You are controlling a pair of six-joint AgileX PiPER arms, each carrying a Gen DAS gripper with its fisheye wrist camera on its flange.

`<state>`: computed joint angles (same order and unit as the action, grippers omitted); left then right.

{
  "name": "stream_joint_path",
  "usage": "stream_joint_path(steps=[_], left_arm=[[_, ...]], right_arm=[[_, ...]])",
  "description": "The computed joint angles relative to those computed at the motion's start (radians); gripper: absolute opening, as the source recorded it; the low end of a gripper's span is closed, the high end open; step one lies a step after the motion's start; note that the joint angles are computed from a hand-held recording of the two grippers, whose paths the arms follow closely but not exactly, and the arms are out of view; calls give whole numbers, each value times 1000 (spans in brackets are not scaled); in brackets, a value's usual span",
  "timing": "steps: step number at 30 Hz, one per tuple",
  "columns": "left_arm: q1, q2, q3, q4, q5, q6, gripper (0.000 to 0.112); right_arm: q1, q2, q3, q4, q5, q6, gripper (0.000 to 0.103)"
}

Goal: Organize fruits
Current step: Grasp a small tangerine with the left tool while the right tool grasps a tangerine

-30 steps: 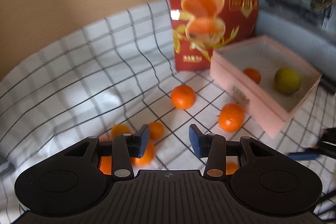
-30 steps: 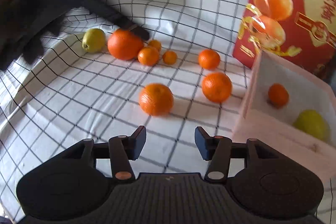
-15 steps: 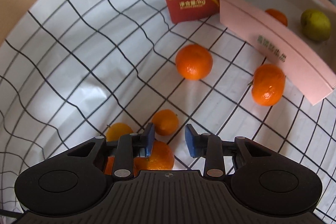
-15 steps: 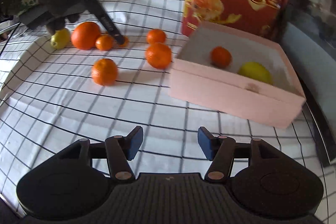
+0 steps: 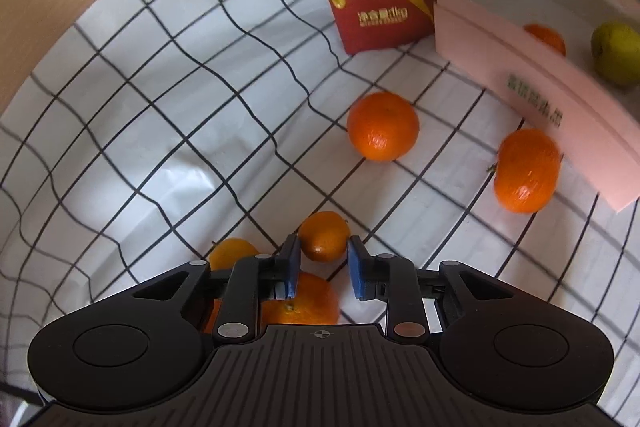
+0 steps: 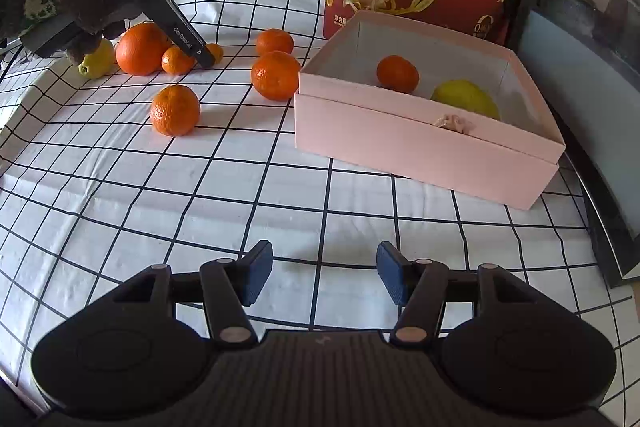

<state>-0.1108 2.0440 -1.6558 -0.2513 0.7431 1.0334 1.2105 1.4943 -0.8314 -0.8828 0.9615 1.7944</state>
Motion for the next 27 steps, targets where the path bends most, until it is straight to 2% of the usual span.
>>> stream_joint_path(steps=[5, 9, 12, 15, 20, 27], left_arm=[[71, -116, 101, -209, 5, 34, 29], [176, -256, 263, -444, 37, 163, 29], [267, -360, 399, -564, 82, 225, 29], [360, -457, 555, -615, 86, 258, 29], [504, -563, 782, -647, 16, 322, 29], [637, -599, 901, -681, -3, 357, 29]], right_arm=[[-3, -9, 9, -1, -9, 21, 58], [-7, -4, 5, -12, -27, 31, 58], [-20, 7, -9, -33, -46, 20, 58], [-44, 31, -32, -51, -75, 5, 60], [-80, 86, -86, -59, -128, -38, 60], [-115, 144, -176, -86, -183, -121, 61]])
